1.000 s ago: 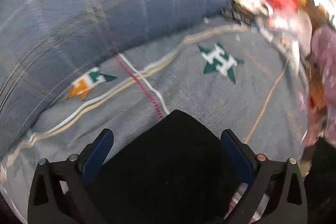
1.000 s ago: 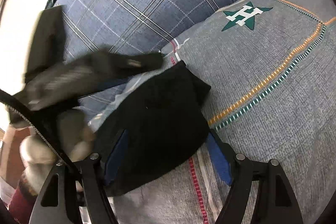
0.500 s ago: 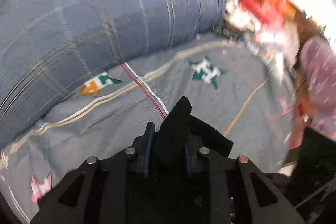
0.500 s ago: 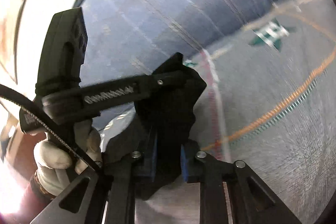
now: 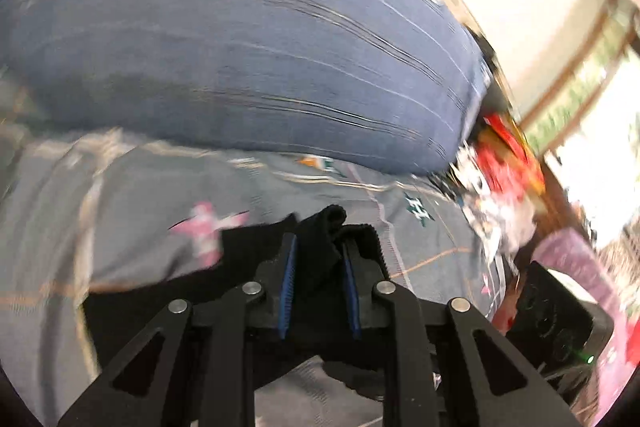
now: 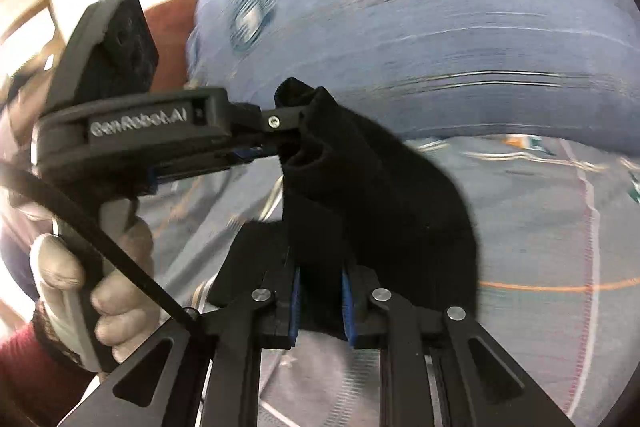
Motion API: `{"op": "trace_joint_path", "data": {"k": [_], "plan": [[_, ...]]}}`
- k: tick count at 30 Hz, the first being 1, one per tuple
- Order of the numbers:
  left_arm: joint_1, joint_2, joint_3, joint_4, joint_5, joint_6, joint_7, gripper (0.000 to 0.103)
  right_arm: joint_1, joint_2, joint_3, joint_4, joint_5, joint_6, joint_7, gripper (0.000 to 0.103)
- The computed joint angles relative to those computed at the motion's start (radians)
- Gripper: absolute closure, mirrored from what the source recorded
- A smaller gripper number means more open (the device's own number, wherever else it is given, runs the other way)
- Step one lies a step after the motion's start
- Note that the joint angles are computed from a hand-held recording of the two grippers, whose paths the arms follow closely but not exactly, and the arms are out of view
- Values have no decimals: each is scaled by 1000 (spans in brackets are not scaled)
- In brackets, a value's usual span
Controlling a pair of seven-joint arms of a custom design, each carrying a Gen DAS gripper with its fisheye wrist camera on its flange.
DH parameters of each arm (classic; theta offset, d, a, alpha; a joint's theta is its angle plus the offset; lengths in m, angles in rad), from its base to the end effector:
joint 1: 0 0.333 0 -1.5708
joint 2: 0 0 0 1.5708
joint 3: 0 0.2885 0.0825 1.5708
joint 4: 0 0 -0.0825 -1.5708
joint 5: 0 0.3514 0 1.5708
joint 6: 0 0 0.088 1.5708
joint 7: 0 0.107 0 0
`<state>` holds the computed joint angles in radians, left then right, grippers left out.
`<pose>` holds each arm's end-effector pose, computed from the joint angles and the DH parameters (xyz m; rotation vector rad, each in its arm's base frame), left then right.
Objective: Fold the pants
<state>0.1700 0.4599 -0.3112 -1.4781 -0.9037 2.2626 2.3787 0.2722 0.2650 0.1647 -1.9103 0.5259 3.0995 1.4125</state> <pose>0.6739 -0.0788 0.4565 1.4834 -2.2421 1.3805 0.5855 0.2175 0.4547 -1.6179 1.5343 -0.3570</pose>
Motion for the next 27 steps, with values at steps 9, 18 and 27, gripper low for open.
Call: {"op": "trace_joint_path", "data": {"k": [9,18,27], "plan": [[96,64,34,-39,-124,-4,-12,82,224,237,-195,307,-404,-216,281,86],[184,10,-2,-87,-275,-54,99,82,282,218,-249,321,-564,-217,374,86],[142,45,107,-82,-256,-8,9,82,288,321,-193,501,-629,-338,327,85]]}}
